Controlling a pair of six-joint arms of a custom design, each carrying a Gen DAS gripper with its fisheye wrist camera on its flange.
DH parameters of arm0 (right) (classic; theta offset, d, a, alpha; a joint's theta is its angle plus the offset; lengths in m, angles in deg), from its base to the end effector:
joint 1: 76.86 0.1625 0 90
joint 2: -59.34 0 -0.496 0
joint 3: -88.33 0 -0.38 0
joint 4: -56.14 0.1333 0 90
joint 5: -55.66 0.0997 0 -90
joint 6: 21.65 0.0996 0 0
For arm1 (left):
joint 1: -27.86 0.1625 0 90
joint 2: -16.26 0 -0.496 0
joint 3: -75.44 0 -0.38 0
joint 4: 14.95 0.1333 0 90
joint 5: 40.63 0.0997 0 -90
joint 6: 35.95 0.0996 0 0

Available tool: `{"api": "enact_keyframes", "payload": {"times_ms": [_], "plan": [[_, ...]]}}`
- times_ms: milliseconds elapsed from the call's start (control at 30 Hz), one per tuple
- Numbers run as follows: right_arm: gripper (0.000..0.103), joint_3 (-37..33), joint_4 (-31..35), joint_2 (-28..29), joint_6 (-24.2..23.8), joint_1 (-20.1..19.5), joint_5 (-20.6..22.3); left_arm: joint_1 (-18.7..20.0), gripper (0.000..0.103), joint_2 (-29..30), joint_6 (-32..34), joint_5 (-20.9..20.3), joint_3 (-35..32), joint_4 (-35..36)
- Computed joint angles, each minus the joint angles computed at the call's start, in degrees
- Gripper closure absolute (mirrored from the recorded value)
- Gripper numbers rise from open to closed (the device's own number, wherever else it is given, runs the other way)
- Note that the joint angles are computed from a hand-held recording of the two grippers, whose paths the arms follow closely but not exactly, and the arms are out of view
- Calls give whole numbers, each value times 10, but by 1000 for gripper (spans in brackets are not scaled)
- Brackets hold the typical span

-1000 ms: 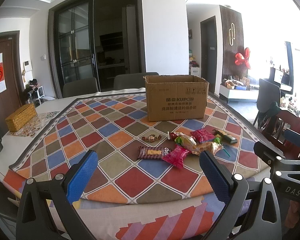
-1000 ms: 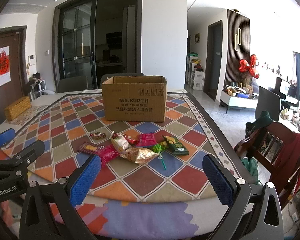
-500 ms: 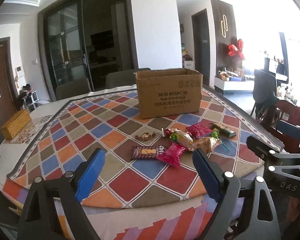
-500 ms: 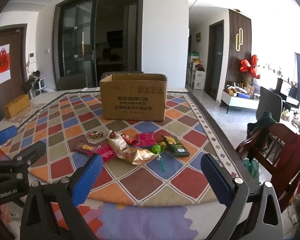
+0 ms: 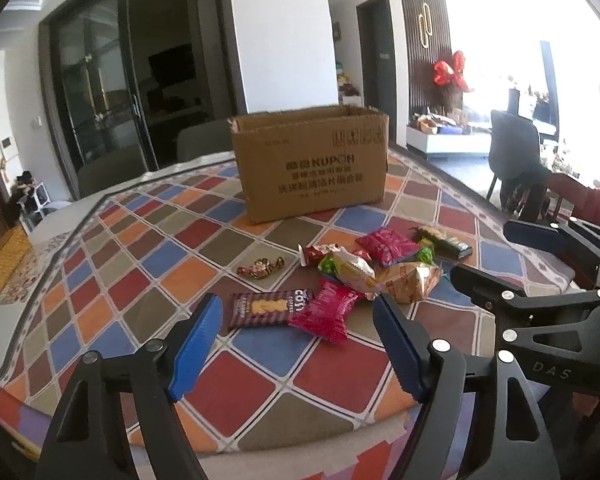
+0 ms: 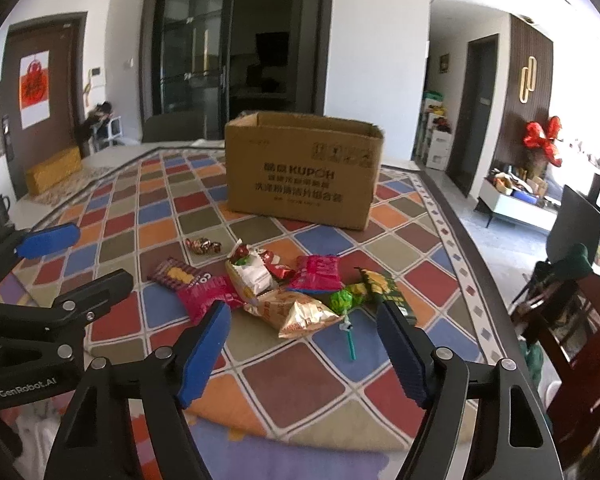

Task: Organize snacks
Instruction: 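Grasp the red-and-white biscuit packet with the right gripper while the left grasps the pink candy bag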

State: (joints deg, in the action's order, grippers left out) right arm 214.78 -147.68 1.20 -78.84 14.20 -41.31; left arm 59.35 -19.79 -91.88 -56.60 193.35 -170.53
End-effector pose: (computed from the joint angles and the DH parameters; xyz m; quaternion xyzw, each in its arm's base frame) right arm 0.1312 -0.5403 0.2325 0.4275 -0.8155 0.3143 0.2311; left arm -0.3433 -0.4789 0.0240 0.1030 0.7883 -0.4398 0.4177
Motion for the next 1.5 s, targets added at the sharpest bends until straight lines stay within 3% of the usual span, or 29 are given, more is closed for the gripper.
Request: {"api": "enact_keyframes", "payload": {"times_ms": [200, 600, 1200, 1400, 1500], "plan": [[32, -37, 46, 25, -13, 1, -21, 29, 29, 21, 99, -25, -14, -86], [37, -96, 138, 54, -43, 3, -43, 69, 33, 43, 237, -88, -44, -173], [40, -170, 279, 79, -9, -4, -66, 108, 39, 60, 302, -140, -79, -203], [41, -175, 285, 84, -3, -5, -70, 116, 44, 61, 311, -159, -81, -212], [43, -177, 285, 86, -2, -5, -71, 120, 55, 59, 304, -168, -81, -212]]}}
